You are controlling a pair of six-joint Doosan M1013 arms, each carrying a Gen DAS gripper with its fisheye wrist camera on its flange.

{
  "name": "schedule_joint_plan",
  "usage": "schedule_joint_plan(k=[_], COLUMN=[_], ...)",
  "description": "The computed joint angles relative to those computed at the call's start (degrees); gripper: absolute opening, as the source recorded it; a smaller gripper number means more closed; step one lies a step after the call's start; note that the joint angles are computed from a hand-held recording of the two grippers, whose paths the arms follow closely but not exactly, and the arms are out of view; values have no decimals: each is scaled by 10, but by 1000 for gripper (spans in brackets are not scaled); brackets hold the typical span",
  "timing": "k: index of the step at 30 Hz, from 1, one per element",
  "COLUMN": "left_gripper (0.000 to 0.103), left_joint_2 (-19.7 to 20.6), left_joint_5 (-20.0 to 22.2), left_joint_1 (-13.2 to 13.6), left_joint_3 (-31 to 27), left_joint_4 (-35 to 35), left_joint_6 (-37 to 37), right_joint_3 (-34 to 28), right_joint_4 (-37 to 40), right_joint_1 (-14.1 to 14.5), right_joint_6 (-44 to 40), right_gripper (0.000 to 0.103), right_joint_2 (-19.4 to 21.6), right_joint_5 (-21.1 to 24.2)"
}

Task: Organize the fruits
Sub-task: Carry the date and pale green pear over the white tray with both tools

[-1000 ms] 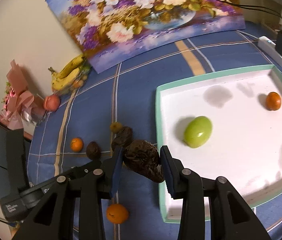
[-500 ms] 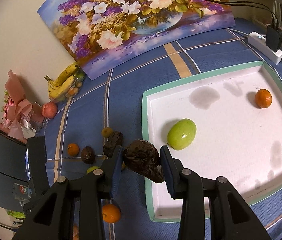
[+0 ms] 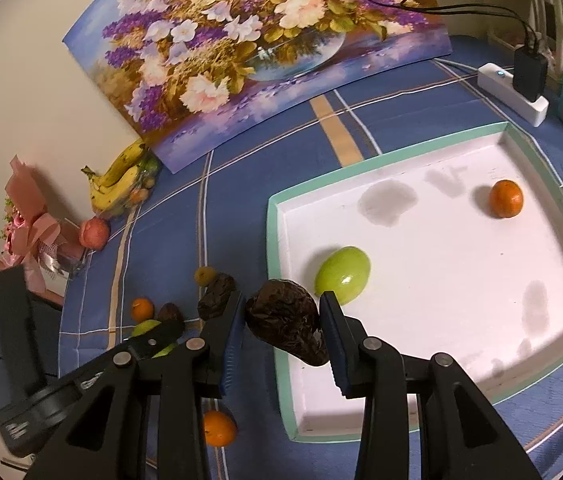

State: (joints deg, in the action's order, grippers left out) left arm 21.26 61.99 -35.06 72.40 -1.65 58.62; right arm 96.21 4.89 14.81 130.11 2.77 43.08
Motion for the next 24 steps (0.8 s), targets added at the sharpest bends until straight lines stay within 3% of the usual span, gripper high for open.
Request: schedule_joint_plan(k=[6,19,24], left_gripper=[48,48,48], left_joint_2=[-1,12,14], left_joint_5=[-4,17,17], left_joint_1=[-19,-65,-79], left_joint_3=[-2,-11,-12], left_joint_4=[-12,-24,-13], left_joint_6=[36,97,110], right_joint_3=[8,45,52], right_joint_4=[-30,-115,-131], right_joint_1=[-13,-77,-83], right_joint_6=[36,146,156], right_gripper=[39,39,39], right_joint_2=[-9,-43,-53], right_joint_5=[8,76,81])
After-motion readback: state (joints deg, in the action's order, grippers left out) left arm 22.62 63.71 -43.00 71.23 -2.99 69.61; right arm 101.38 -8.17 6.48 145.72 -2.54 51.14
